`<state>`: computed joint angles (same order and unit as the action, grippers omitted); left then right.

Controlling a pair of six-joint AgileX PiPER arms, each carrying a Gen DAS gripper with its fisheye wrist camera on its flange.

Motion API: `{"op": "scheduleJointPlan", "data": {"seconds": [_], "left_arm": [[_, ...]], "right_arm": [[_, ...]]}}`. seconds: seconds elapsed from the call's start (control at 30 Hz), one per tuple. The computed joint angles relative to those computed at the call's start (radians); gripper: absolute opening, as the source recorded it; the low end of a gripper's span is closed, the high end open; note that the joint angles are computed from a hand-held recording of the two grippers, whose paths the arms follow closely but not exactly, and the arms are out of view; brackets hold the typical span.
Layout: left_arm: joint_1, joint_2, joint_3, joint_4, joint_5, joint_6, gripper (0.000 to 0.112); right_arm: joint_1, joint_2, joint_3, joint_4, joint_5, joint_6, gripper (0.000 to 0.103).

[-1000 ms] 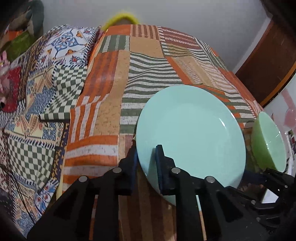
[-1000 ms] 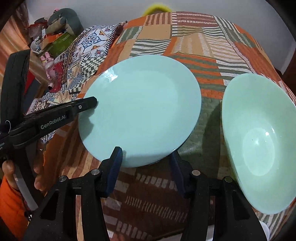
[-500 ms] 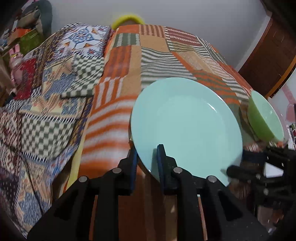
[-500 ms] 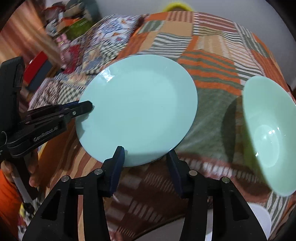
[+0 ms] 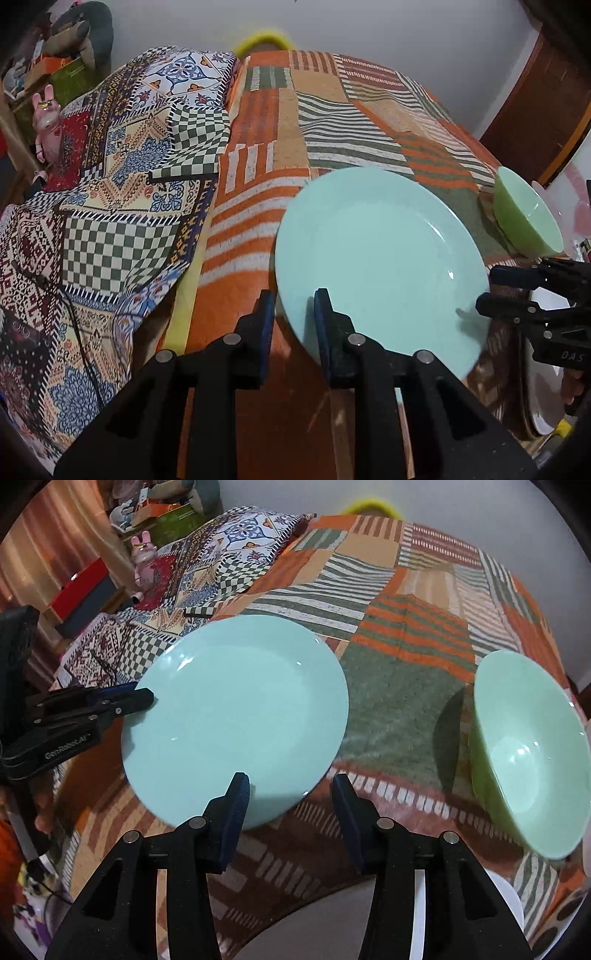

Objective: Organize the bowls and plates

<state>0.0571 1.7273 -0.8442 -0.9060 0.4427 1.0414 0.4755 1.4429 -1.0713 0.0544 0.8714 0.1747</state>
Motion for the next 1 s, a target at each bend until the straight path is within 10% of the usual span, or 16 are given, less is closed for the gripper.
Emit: {"op": "scheduleJointPlan", "data": {"seconds": [0.47, 1.0], "left_arm": [[-0.025, 0.076, -0.073, 0.003, -0.012, 0.000, 0.023], [0.013, -0.155, 0.095, -0.090, -0.048, 0.109, 0.023]], "right_arm": [[-0.012, 0.092, -0.063, 0.021, 0.023, 0.004, 0.037], [-0.005, -0.053, -0.008, 0.041, 0.001, -0.041, 0.022]]}}
